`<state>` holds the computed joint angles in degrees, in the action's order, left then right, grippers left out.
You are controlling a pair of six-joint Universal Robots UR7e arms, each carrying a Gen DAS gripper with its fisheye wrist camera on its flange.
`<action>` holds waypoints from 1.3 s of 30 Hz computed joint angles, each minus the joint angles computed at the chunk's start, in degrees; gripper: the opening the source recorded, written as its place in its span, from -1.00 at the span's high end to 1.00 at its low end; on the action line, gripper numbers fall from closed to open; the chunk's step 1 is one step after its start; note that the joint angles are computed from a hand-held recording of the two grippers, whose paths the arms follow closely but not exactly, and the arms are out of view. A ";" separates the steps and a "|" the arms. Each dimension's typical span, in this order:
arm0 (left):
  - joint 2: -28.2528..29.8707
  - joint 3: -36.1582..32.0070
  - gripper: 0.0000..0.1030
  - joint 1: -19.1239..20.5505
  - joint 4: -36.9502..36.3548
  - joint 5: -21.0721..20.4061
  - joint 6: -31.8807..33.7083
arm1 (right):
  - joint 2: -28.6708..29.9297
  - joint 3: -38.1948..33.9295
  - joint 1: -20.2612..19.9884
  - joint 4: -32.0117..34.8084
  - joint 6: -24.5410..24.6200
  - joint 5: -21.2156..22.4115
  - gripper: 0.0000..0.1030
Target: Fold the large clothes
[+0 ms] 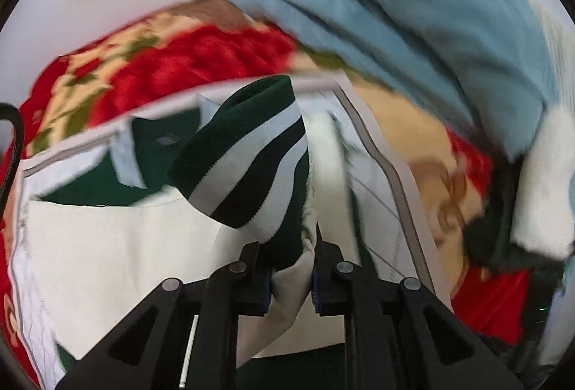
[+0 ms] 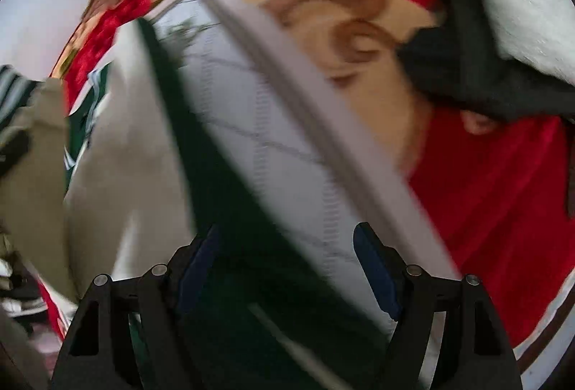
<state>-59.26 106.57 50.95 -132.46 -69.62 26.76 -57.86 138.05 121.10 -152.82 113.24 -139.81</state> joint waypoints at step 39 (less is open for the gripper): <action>21.81 -34.80 -0.99 19.08 -11.26 30.69 7.13 | 0.11 -8.08 -17.88 -8.92 -31.48 7.01 0.79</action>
<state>-37.45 71.77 70.04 -143.72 -38.93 33.90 -57.74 129.98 103.23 -161.73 81.76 -132.79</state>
